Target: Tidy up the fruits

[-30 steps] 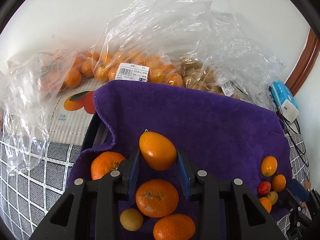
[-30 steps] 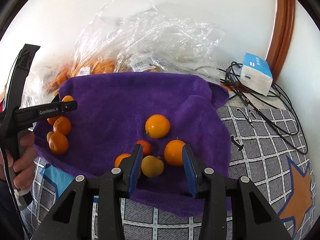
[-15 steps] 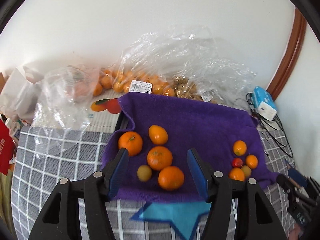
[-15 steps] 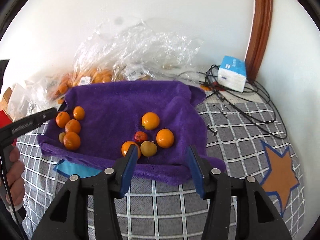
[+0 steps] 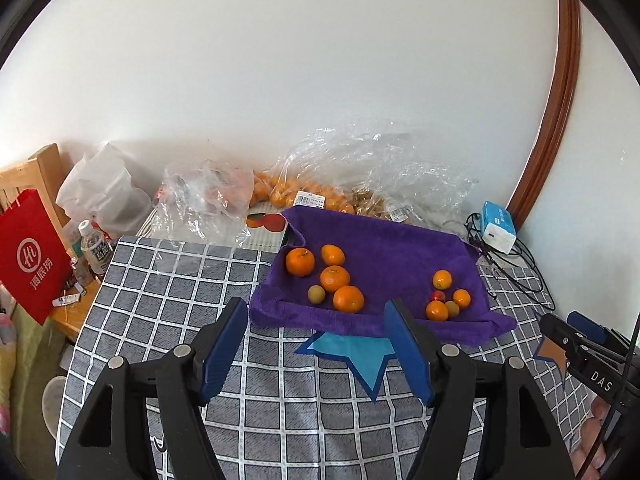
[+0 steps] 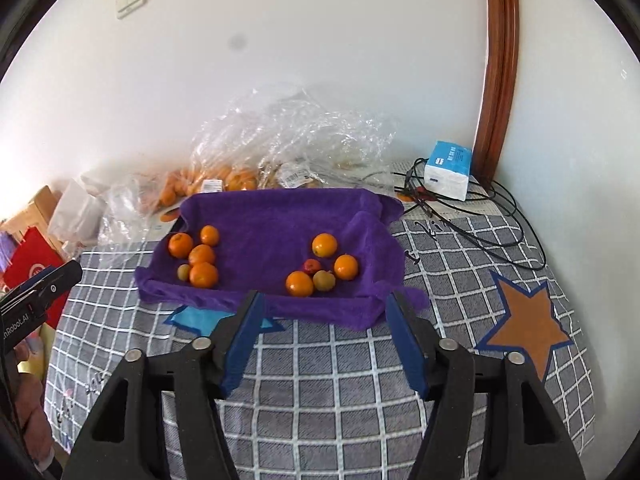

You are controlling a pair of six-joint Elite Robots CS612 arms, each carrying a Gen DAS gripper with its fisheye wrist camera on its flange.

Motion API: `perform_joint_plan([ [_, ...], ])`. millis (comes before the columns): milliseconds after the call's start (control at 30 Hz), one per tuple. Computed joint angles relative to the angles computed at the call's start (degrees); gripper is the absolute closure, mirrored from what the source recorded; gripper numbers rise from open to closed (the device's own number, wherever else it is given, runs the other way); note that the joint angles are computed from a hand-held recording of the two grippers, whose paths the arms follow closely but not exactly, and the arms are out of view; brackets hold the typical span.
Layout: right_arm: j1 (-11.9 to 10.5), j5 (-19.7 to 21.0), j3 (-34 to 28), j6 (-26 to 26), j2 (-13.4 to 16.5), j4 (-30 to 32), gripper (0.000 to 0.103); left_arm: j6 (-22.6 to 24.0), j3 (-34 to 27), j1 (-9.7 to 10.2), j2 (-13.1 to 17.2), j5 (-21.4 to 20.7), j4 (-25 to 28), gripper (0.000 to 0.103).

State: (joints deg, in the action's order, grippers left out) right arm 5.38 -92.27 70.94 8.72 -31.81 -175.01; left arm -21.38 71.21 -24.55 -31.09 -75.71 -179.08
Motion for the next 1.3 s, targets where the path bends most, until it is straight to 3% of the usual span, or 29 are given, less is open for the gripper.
perform_joint_plan([
  [33, 0.08, -0.06, 1.04, -0.04, -0.48, -1.26, 0.024, 0.03, 1.09, -0.15, -0.53, 0.1, -1.08, 0.028],
  [100, 0.39, -1.09, 3.63, -0.5, -1.54, -5.3, 0.017, 1.27, 3.28, -0.73, -1.51, 0.79, -3.14, 0.021],
  [200, 0.73, -2.68, 7.03, -1.83, -3.01, -9.71, 0.016, 2.49, 6.01, -1.81, -2.72, 3.08, -4.69, 0.019],
  [333, 0.99, -3.97, 10.13, -1.97, -4.37, -12.51, 0.003, 2.88, 9.12, -2.55, -3.71, 2.97, -7.86, 0.014],
  [700, 1.2, -5.39, 15.18, -1.72, -6.09, -17.91, 0.002, 3.37, 13.71, -3.76, -5.44, 4.89, -12.31, 0.014],
  [1300, 1.01, -5.76, 16.81, -0.7, -6.45, -18.47, 0.002, 4.17, 14.64, -4.11, -5.82, 6.39, -12.96, 0.013],
])
